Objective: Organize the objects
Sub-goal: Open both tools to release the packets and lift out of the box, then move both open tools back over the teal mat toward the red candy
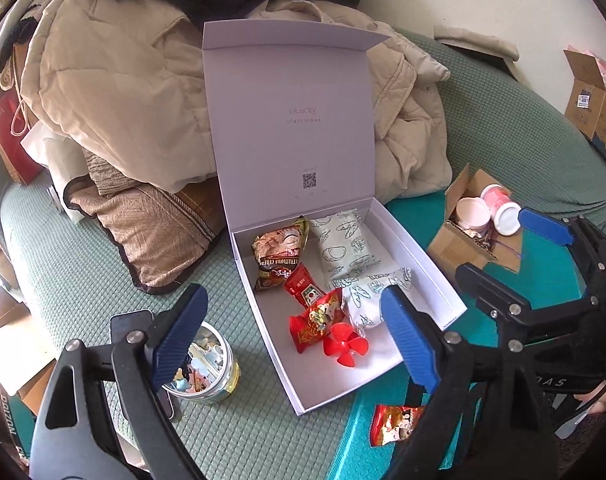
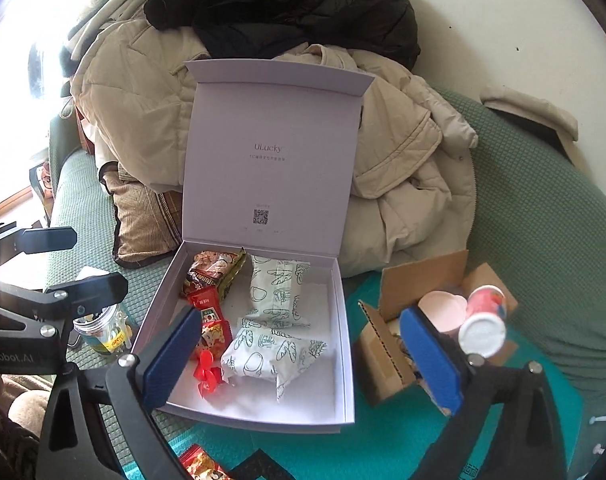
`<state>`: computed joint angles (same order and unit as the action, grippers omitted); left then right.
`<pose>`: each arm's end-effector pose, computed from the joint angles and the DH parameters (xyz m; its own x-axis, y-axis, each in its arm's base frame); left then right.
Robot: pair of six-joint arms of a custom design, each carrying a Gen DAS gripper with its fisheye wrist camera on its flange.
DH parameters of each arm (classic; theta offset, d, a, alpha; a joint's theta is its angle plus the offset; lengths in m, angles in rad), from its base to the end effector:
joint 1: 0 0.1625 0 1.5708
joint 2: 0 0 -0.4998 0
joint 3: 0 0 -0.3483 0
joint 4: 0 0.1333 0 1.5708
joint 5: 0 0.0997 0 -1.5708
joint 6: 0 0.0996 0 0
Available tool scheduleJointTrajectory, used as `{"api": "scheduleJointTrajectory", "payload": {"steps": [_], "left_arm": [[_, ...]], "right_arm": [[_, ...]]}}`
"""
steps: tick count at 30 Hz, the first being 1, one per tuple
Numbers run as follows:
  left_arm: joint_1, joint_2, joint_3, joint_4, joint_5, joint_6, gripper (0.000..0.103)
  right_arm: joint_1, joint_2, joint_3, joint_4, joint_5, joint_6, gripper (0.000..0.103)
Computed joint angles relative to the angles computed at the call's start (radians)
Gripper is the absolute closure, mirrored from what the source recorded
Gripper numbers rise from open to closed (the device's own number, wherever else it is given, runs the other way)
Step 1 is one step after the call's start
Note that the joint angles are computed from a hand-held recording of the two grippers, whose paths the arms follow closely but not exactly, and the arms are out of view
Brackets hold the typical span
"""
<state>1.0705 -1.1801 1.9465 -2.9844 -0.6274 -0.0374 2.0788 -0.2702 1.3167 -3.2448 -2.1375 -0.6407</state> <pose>-0.0790 -0.5905 0.3965 -0.7630 -0.1728 -0.6228 0.3544 0.6940 -0.6267 0.4521 -0.6480 -0.0151 -0.4785 -0.5310 0.6994 -0.8479 0.4863 -0.2109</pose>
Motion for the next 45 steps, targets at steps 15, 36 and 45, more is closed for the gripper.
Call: {"api": "scheduleJointTrajectory", "payload": {"steps": [15, 36, 45], "left_arm": [[-0.115, -0.076, 0.099, 0.074, 0.119, -0.094, 0.014], [-0.247, -0.187, 0.286, 0.250, 0.150, -0.367, 0.014], [-0.284, -0.194, 0.371, 0.277, 0.108, -0.460, 0.014]], "right_arm": [[0.049, -0.088, 0.171, -0.139, -0.042, 0.011, 0.001], [0.080, -0.186, 0.440, -0.249, -0.074, 0.074, 0.001], [0.069, -0.219, 0.567, -0.301, -0.088, 0.107, 0.001]]}}
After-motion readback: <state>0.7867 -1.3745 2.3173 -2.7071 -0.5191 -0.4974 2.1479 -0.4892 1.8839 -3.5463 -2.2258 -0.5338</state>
